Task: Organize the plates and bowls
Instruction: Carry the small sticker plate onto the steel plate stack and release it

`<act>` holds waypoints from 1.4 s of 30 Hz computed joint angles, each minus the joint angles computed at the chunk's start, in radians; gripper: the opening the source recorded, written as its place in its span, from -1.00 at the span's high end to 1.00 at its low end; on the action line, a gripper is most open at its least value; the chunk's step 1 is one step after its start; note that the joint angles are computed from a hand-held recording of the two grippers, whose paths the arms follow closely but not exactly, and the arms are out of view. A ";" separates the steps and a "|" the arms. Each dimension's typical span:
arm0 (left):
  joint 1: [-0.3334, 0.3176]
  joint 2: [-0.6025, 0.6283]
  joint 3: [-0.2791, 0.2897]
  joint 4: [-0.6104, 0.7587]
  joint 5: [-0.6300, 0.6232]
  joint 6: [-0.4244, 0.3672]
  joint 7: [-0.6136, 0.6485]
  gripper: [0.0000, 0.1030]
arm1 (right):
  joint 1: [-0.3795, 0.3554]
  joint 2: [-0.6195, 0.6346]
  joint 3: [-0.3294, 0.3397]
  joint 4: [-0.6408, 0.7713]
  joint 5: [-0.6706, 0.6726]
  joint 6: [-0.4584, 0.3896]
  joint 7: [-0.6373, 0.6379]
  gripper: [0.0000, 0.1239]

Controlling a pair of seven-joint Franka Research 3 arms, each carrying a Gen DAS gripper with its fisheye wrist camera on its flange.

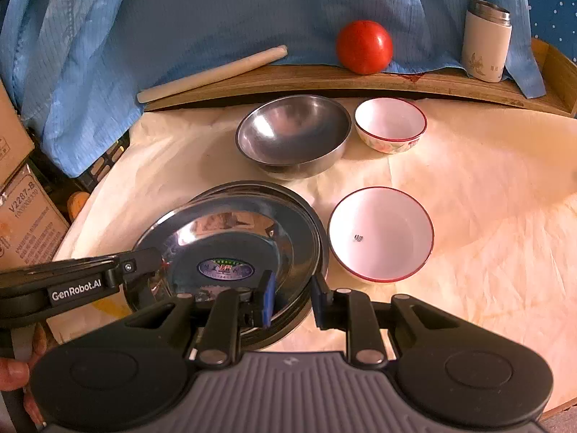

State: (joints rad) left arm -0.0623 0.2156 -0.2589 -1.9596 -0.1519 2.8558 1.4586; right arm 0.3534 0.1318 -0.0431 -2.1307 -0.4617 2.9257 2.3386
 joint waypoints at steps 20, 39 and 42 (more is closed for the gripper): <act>-0.021 0.051 0.025 0.047 0.170 -0.014 -0.012 0.58 | 0.013 0.055 0.000 0.054 0.077 -0.062 -0.088 0.61; -0.004 0.086 0.019 0.093 0.130 -0.092 -0.001 0.12 | 0.037 0.066 -0.023 0.070 0.099 -0.048 -0.137 0.49; -0.005 0.083 0.025 0.091 0.130 -0.077 -0.021 -0.22 | 0.038 0.058 -0.030 0.062 0.080 -0.040 -0.113 0.42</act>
State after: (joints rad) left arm -0.0672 0.2986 -0.2341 -1.8690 -0.0218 2.7784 1.4378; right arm 0.3911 0.1901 -0.0729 -2.0686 -0.3816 2.8857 2.2256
